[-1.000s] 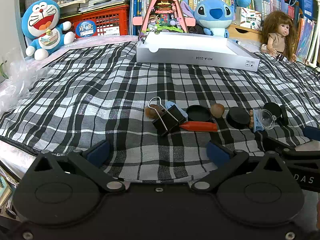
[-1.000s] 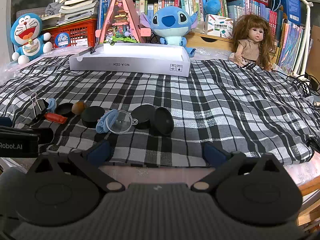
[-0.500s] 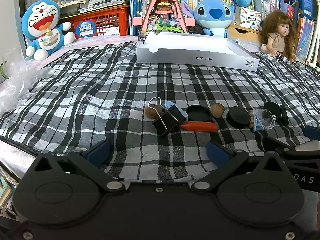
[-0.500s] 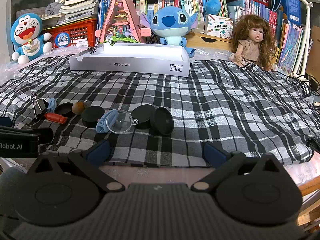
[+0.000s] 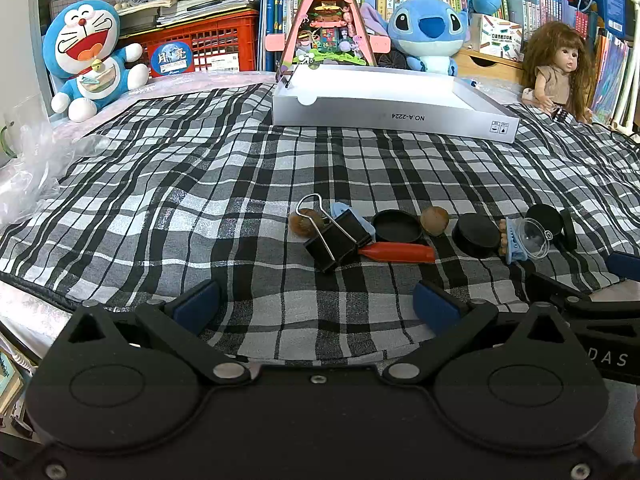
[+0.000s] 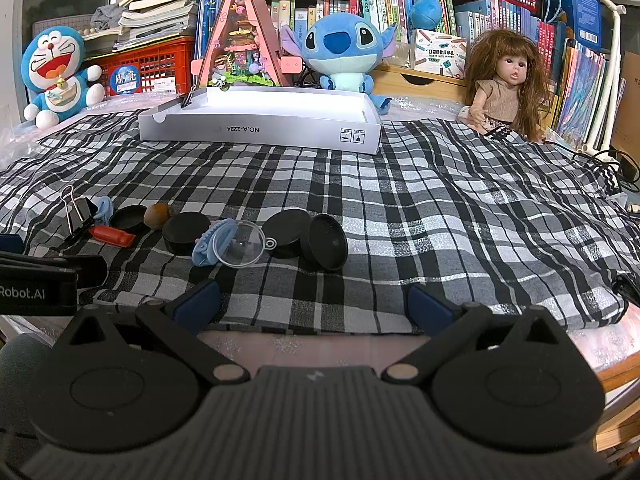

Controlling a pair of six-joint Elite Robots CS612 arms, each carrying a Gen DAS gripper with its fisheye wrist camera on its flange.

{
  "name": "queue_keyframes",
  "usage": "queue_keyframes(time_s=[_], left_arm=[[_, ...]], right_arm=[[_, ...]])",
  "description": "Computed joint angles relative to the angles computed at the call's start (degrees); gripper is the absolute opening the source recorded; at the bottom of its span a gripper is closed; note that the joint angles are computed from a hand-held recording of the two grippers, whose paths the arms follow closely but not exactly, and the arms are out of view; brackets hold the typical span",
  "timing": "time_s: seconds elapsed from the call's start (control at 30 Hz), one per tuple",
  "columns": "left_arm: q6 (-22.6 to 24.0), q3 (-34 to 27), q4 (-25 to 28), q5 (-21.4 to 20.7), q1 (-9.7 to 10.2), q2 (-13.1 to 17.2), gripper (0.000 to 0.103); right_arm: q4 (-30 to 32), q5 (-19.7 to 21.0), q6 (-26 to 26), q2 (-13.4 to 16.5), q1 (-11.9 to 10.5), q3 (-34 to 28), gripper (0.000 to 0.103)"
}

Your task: Organize rigid objects

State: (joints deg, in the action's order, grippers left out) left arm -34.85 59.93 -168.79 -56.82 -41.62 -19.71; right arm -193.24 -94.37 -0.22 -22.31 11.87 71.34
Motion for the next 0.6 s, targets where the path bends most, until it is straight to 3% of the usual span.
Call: queue_keyframes(time_s=[0.6], left_arm=[[0.4,0.0,-0.1,-0.1,0.09,-0.1,0.103]], right_arm=[[0.7,0.0,0.3,-0.2,0.1,0.0,0.103]])
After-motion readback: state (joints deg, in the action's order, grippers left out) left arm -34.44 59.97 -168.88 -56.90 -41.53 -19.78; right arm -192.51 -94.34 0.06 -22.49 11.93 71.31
